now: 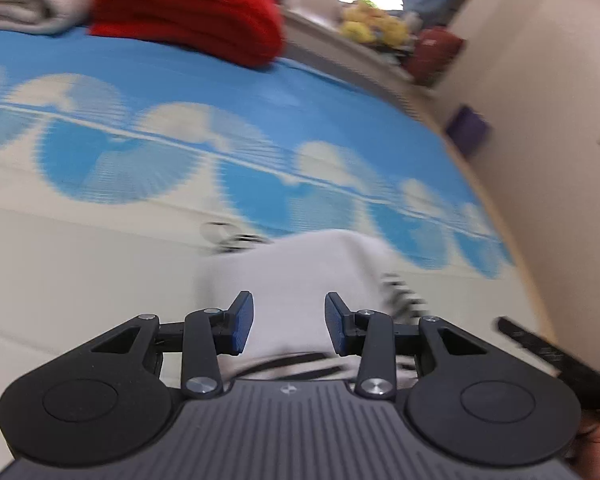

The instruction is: Fold small clothes

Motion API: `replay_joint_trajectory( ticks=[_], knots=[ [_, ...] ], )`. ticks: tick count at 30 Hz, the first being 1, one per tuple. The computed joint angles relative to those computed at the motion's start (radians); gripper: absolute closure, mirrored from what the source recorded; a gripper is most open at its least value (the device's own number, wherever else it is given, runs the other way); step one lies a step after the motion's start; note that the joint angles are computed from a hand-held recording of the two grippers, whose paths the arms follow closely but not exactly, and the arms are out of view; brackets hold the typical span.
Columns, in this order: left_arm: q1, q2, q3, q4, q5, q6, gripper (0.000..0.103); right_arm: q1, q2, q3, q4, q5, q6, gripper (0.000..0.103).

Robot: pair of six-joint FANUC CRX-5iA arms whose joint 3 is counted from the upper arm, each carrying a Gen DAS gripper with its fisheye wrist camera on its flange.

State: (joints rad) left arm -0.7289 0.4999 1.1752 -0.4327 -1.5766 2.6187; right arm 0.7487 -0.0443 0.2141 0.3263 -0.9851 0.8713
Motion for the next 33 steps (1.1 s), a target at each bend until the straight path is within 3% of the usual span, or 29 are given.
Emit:
replay_joint_trajectory(
  ticks=[4, 6, 8, 13, 15, 17, 21, 23, 26, 30, 33],
  knots=[
    [-0.004, -0.107, -0.123, -0.045, -0.054, 0.007, 0.060, 0.037, 0.011, 0.018, -0.025, 0.020, 0.005, 0.050],
    [-0.004, -0.139, -0.160, -0.060, -0.072, -0.020, 0.060, 0.043, 0.018, 0.038, -0.075, 0.029, 0.024, 0.062],
    [-0.009, -0.164, -0.187, -0.081, -0.095, -0.053, 0.060, 0.045, 0.026, 0.061, -0.130, 0.031, 0.047, 0.064],
    [-0.013, -0.222, -0.258, -0.097, -0.129, -0.105, 0.060, 0.024, 0.047, 0.138, -0.339, 0.027, 0.151, 0.061],
    [-0.013, -0.232, -0.275, -0.097, -0.128, -0.111, 0.060, 0.011, 0.054, 0.168, -0.432, 0.021, 0.220, 0.048],
    [-0.013, -0.237, -0.280, -0.097, -0.126, -0.107, 0.060, -0.013, 0.079, 0.226, -0.554, -0.035, 0.314, 0.047],
    [-0.012, -0.214, -0.250, -0.091, -0.115, -0.109, 0.060, 0.018, 0.145, 0.321, -0.562, -0.198, 0.428, 0.048],
    [-0.014, -0.187, -0.214, -0.090, -0.121, -0.115, 0.060, 0.051, 0.170, 0.341, -0.496, -0.275, 0.456, 0.054],
    [-0.017, -0.140, -0.151, -0.085, -0.127, -0.123, 0.060, 0.071, 0.159, 0.313, -0.418, -0.301, 0.471, 0.094],
    [-0.019, -0.098, -0.098, -0.068, -0.100, -0.109, 0.060, -0.001, 0.054, 0.220, -0.468, -0.171, 0.436, 0.098],
    [-0.011, -0.082, -0.095, -0.016, -0.029, -0.099, 0.060, -0.048, -0.036, 0.130, -0.439, -0.059, 0.379, 0.098]
  ],
)
